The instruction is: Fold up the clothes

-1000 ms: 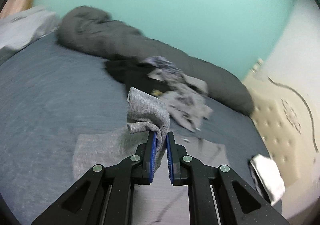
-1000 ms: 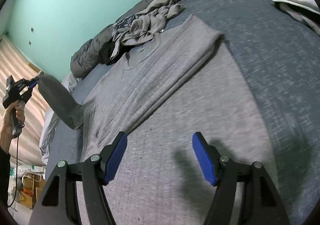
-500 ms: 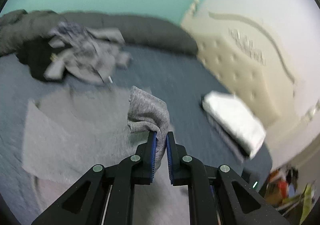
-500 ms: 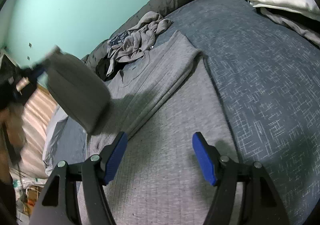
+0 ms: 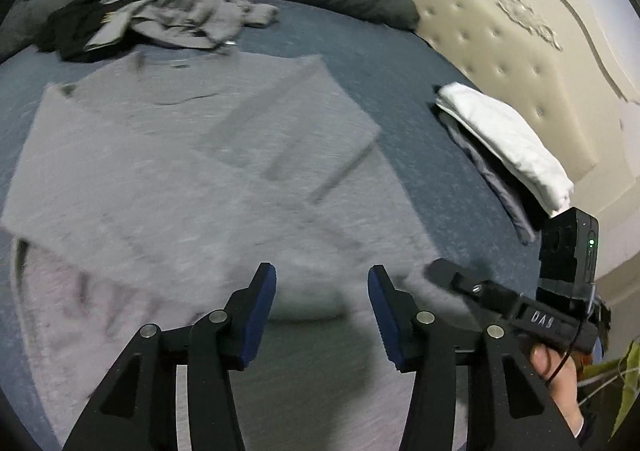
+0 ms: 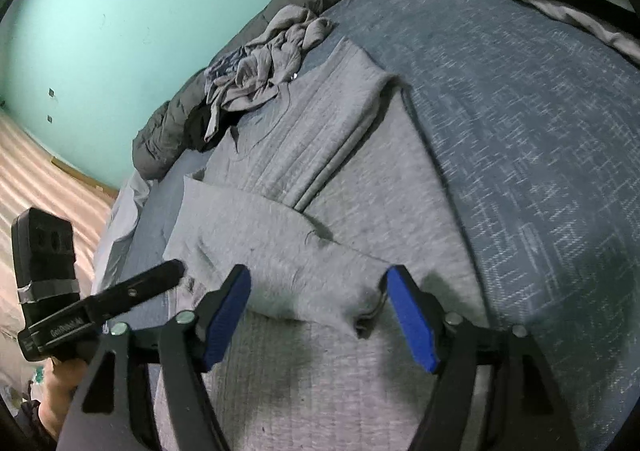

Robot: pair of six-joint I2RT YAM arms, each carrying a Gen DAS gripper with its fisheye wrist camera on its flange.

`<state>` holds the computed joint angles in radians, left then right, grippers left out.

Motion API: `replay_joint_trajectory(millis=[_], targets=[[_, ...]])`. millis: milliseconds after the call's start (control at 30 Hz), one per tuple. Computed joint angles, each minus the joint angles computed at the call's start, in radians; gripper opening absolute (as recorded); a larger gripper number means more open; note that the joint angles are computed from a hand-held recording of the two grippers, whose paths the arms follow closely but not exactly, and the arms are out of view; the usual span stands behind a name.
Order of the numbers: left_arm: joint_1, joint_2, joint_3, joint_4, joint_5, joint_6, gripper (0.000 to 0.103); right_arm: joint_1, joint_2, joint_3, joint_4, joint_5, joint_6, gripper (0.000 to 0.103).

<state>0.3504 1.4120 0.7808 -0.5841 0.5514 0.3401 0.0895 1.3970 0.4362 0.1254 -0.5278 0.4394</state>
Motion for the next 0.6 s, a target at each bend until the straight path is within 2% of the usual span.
replay_joint_trajectory(millis=[267,367,600], targets=[[0.275,0.15,0.019,0.026,-0.026,0.144,0.055,0.045,0.068,0.041,-0.051,0.065,0.021,0.075],[0.325,0.193,0.015,0.051,-0.035,0.172,0.055,0.031,0.089,0.04,-0.069,0.05,0.04,0.075],[0.38,0.251,-0.026,0.105,-0.043,0.221,0.056,0.055,0.126,0.045,-0.026,0.05,0.065,0.075]])
